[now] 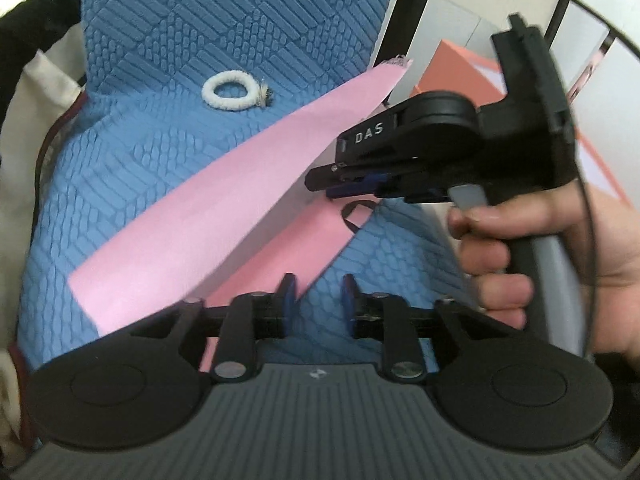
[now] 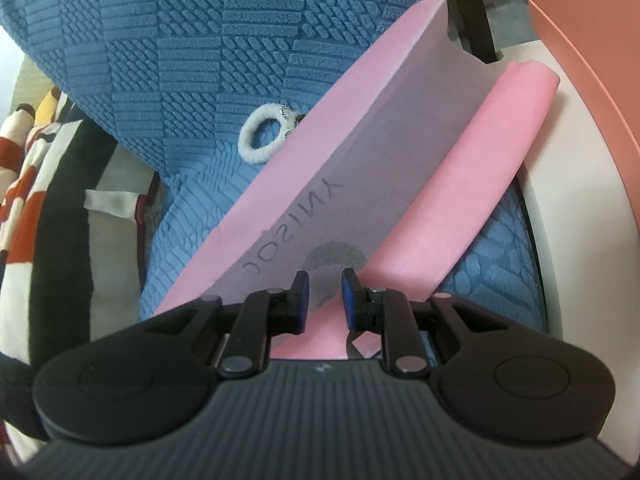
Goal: Organize objects
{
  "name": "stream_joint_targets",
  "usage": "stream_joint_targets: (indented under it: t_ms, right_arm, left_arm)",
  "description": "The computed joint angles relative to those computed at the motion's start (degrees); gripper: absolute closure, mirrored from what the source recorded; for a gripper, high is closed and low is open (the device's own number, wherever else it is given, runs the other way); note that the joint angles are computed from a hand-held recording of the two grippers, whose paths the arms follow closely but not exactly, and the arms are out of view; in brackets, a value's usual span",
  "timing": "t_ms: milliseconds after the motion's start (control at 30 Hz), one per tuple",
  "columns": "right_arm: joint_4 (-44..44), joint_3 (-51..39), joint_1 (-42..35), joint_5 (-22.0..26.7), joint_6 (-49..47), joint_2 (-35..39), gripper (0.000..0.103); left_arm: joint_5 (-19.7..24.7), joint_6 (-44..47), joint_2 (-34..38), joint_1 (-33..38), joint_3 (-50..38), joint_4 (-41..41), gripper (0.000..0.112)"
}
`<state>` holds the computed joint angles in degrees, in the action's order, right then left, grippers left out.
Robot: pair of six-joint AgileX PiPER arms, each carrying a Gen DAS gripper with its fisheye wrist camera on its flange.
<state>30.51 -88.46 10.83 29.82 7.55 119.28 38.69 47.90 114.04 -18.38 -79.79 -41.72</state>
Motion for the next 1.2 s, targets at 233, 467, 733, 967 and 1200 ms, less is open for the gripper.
stream_joint_targets:
  t_ms: [233, 467, 733, 967, 1200]
  right_arm:
    - [1.56, -0.54, -0.79, 0.99, -0.47, -0.01, 0.084]
    - [1.9, -0.79, -1.03, 1.35, -0.04, -0.09, 0.084]
    - [-0.85, 1.1, -0.67, -1.55, 3.11, -2.14, 0.078]
    - [-1.8, 5.34, -0.54, -5.73, 3.28, -6.94, 0.062]
    - [-2.11, 7.54, -0.79, -6.21, 4.97, -8.77, 0.062]
  left_arm:
    - [-0.21, -1.59, 3.35, -1.33, -3.9, 5.44, 0.056]
    - [-5.69, -10.43, 3.84, -4.46, -3.61, 19.38, 0.056]
    - [-6.57, -12.67, 4.5, -4.39, -4.31, 22.24, 0.072]
    - [0.41, -13.79, 8.24, -0.88, -11.63, 15.08, 0.095]
    - [8.96, -17.62, 13.14, 2.42, -20.49, 9.85, 0.1]
